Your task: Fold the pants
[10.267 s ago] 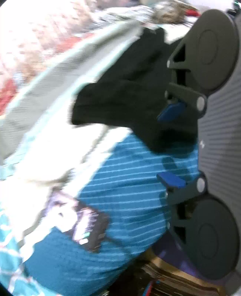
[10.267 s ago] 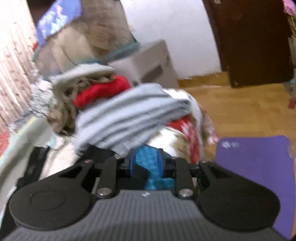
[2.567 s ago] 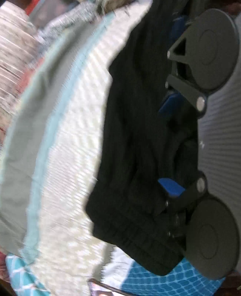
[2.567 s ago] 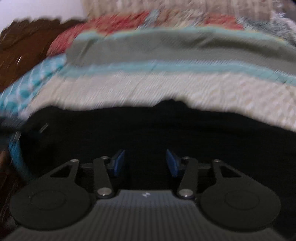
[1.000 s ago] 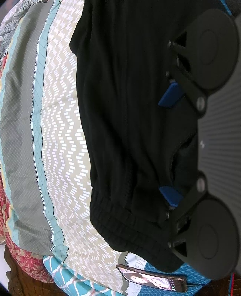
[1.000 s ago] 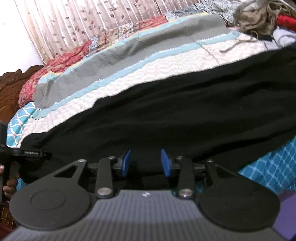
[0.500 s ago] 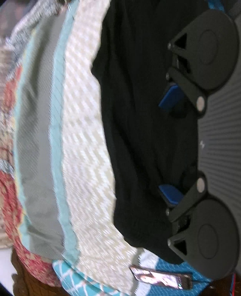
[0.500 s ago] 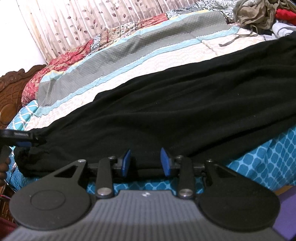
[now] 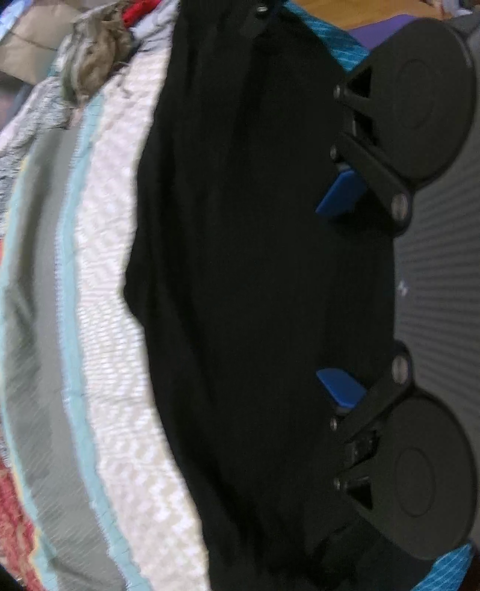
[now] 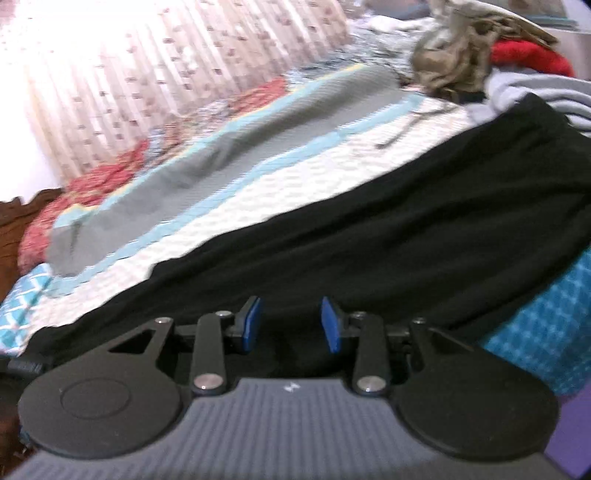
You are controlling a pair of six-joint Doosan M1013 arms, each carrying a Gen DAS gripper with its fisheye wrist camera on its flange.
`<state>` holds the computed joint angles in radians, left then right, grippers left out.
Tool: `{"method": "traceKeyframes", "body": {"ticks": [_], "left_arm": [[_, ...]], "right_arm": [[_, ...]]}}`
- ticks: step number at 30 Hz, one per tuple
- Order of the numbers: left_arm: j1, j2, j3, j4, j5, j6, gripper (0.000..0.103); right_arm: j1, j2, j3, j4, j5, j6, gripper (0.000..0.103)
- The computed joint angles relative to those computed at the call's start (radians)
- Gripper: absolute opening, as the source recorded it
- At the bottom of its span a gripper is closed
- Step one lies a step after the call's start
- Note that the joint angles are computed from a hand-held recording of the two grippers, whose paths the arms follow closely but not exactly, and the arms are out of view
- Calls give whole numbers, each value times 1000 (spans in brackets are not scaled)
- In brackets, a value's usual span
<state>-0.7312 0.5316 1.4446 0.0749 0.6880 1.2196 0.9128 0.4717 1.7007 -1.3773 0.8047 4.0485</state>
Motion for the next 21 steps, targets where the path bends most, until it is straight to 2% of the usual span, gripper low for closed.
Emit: {"method": "traceKeyframes", "body": {"ticks": [2, 4, 12, 14, 17, 21], "left_arm": [[-5, 6, -3, 26, 31, 2, 93], [-14, 7, -3, 48, 32, -1, 93], [-9, 18, -23, 46, 57, -1, 95], [-17, 15, -18, 48, 56, -22, 95], [-16, 17, -20, 41, 60, -18, 96], [-19, 32, -40, 46, 84, -31, 101]], "right_arm": [[-12, -6, 15, 57, -51, -7, 37], [-5, -14, 39, 5, -61, 56, 36], [4, -17, 40, -12, -59, 62, 36], [7, -32, 74, -102, -43, 176, 36], [40, -55, 132, -159, 168, 339, 37], [61, -89, 215, -95, 376, 543, 40]]}}
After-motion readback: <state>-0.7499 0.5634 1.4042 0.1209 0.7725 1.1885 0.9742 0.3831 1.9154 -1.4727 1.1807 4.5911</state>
